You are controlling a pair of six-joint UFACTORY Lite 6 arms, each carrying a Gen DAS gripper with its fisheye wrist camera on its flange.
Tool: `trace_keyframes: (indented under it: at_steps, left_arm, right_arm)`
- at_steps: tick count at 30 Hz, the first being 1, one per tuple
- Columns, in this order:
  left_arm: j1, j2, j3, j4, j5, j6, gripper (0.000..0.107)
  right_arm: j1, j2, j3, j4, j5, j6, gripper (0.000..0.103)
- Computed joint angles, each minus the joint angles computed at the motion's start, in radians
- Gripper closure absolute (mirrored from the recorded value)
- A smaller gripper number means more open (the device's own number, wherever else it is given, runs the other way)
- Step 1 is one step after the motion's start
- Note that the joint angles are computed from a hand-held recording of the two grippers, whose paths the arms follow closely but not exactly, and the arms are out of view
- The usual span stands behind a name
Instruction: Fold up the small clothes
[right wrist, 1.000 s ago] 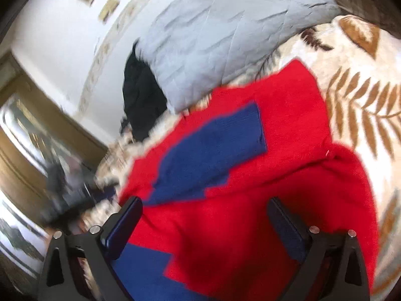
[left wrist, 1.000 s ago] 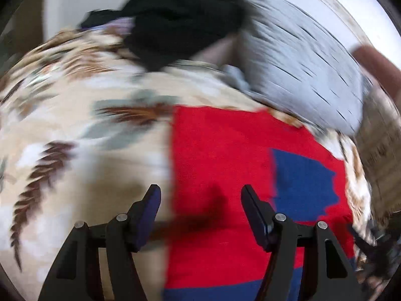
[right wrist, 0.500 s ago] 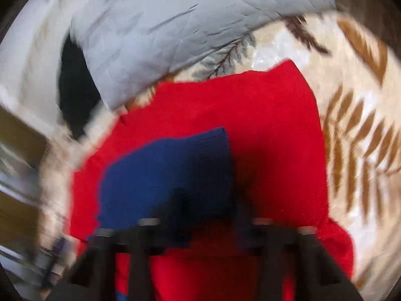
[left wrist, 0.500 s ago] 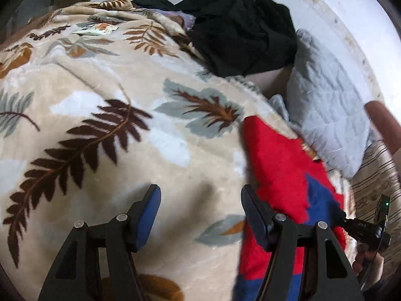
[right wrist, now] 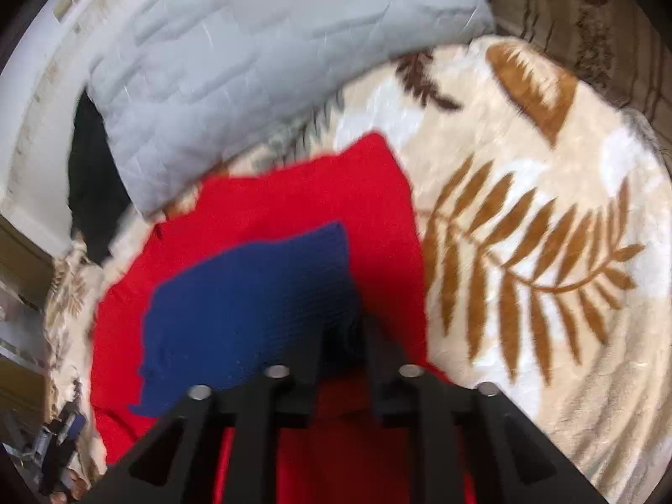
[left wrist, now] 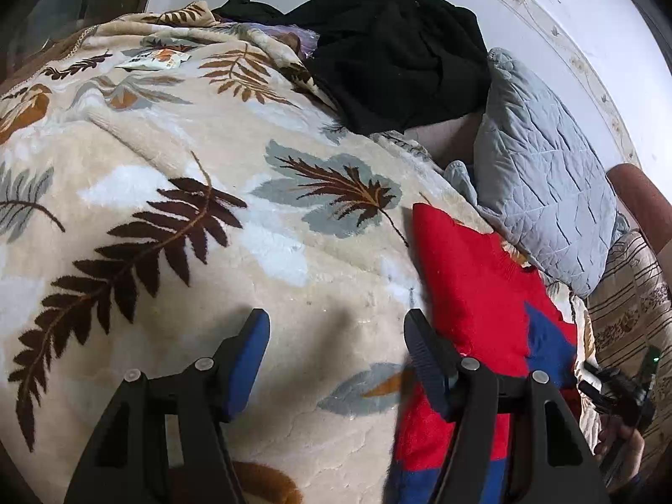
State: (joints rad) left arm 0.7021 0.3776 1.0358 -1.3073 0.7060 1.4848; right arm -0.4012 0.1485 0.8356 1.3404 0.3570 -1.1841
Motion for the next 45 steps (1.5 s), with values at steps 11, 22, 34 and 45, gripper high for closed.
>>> trace_keyframes:
  at_steps: [11, 22, 34, 45]
  left_arm:
    - [-0.009, -0.025, -0.024, 0.001, 0.014, 0.033, 0.04]
    - [-0.037, -0.064, -0.062, -0.019, 0.0, 0.097, 0.04]
    - [-0.204, -0.263, -0.226, -0.028, -0.029, 0.188, 0.04]
    - [-0.395, -0.161, -0.123, 0.219, -0.419, -0.271, 0.04]
  right_arm:
    - [-0.012, -0.031, 0.04, 0.162, 0.327, -0.17, 0.013]
    - [0.007, 0.192, 0.182, 0.107, 0.327, -0.066, 0.017]
    - [-0.099, -0.253, -0.328, 0.164, 0.435, -0.312, 0.018]
    - [-0.407, -0.473, -0.532, -0.07, 0.615, -0.334, 0.018]
